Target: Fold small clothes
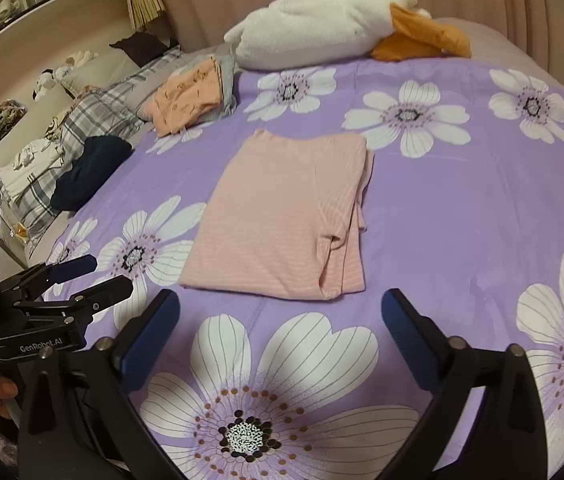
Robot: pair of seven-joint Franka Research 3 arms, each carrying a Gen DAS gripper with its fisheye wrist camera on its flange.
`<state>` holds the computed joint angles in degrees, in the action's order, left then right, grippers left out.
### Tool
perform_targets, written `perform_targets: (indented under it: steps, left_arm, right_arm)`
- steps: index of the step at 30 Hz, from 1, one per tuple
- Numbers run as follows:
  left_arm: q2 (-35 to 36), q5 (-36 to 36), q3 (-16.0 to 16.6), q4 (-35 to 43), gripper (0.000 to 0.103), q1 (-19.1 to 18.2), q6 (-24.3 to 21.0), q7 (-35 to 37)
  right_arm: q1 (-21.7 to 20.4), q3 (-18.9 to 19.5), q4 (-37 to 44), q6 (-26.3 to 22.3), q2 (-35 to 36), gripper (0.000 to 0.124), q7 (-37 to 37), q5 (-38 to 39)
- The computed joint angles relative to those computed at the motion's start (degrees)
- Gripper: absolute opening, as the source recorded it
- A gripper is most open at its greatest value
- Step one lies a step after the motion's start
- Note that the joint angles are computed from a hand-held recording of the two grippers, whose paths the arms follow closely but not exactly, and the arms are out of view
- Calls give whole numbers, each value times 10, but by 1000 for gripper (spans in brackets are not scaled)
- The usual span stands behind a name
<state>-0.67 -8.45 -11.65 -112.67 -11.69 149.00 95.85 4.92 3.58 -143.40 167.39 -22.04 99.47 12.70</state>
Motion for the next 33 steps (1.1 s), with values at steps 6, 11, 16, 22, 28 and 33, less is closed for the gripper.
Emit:
perform_targets:
  steps: [6,11,16,22,28,33]
  left_arm:
    - [-20,32,2,-4,98,1,1,-40]
    - [-29,10,7,3,98,-2,-19,-31]
    - [-43,89,2,-5,98,0,-23,-91]
    - [-56,95,6,-15,98,-3,-19,-95]
    - [-49,116,4,-14,98,-5,-33,-113]
    - [-53,119,3,-18,98,-7,-32,-118]
  right_arm:
    - [-65,61,-3,-12,-31,103,80,-70]
    - [-87,82,0,-39,-56,103,137,-116]
    - [-86,84,-2,-53,-77,103,172,-139]
    - [-84,87,-2,-65,-87,103,193,-164]
    - [-73,78,-2,-88,-68,103,211,-166]
    - [-67,74,-1,-91,-67,103,219,-174]
